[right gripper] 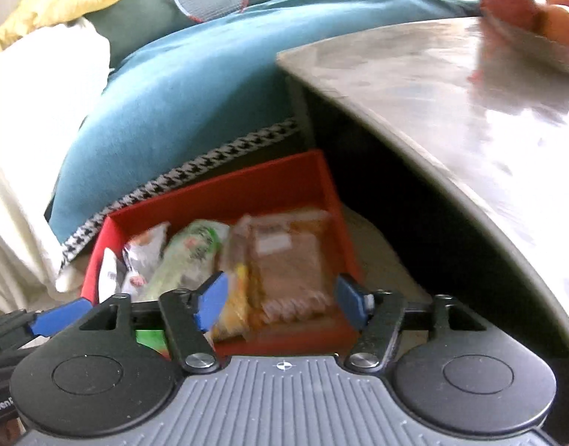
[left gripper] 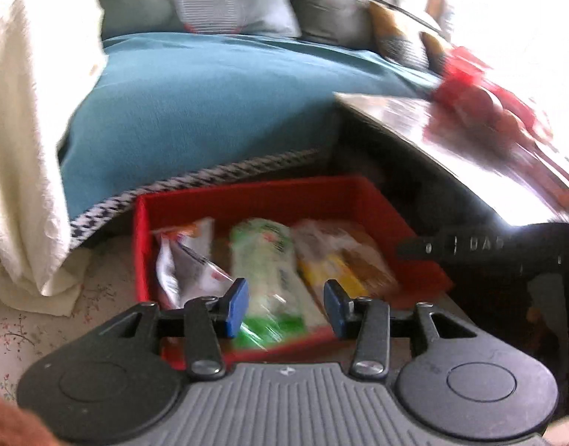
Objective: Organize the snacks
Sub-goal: 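Grasp the red Trolli bag with the left gripper while the right grasps the sausage tray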
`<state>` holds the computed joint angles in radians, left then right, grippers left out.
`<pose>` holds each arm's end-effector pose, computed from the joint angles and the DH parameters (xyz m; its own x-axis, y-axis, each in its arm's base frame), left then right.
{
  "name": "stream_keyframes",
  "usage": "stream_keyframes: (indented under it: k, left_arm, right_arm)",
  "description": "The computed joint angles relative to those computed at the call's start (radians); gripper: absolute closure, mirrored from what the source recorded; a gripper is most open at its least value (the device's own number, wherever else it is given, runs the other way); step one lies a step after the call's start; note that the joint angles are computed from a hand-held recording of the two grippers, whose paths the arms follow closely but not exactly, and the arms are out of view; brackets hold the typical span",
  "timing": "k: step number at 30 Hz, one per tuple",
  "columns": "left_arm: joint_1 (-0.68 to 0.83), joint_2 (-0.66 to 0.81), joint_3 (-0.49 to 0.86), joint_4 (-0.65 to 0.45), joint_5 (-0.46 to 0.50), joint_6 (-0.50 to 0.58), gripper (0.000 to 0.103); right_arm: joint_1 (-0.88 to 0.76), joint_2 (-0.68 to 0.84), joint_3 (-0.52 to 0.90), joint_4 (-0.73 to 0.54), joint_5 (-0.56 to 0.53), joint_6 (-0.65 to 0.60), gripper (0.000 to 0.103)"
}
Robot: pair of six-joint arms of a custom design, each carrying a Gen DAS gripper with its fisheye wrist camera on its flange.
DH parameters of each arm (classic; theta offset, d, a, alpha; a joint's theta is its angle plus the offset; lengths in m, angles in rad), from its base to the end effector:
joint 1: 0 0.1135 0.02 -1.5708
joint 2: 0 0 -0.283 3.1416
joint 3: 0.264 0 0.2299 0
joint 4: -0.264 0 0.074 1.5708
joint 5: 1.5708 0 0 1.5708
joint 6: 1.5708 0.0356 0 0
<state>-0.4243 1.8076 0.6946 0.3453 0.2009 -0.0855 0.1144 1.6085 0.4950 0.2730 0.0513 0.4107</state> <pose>0.2856 -0.1368 0.1404 -0.6762 0.2137 -0.7050 0.4783 0.8553 -0.1995 0.2541 0.0274 0.1420 -0.7105 0.3197 -0.6269 0.2221 0.9472 0.2313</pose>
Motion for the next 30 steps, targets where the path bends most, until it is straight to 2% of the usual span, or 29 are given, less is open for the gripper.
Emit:
stream_keyframes:
  k: [5, 8, 11, 14, 17, 21, 23, 26, 30]
  left_arm:
    - [-0.104, -0.083, -0.119, -0.017, 0.07, 0.057, 0.065]
    - [-0.194, -0.102, -0.166, -0.043, 0.073, 0.062, 0.065]
    - [-0.286, -0.081, -0.208, -0.034, 0.058, 0.032, 0.065]
    - [-0.361, -0.051, -0.242, -0.005, 0.02, 0.001, 0.065]
    - [-0.413, -0.004, -0.257, 0.037, -0.005, -0.017, 0.063]
    - [-0.484, 0.082, -0.233, 0.062, -0.092, -0.008, 0.057]
    - [-0.502, 0.105, -0.241, 0.11, -0.122, 0.002, 0.052]
    - [-0.515, 0.104, -0.235, 0.112, -0.157, 0.006, 0.05]
    - [-0.464, 0.112, -0.213, 0.097, -0.129, 0.038, 0.049]
  right_arm:
    - [-0.065, -0.243, -0.196, -0.053, -0.048, 0.047, 0.03]
    - [-0.081, -0.335, -0.28, -0.093, -0.042, 0.054, 0.028]
    - [-0.047, -0.261, -0.306, -0.065, -0.011, 0.021, 0.027]
    - [-0.052, -0.185, -0.307, -0.032, -0.043, 0.003, 0.027]
    - [-0.042, -0.167, -0.307, -0.023, -0.068, 0.002, 0.027]
    - [-0.035, -0.162, -0.316, -0.031, -0.081, 0.0, 0.027]
    - [-0.059, -0.12, -0.318, -0.006, -0.108, -0.004, 0.027]
    - [-0.086, -0.083, -0.33, 0.019, -0.127, -0.009, 0.027]
    - [-0.095, -0.013, -0.335, 0.061, -0.143, 0.007, 0.027]
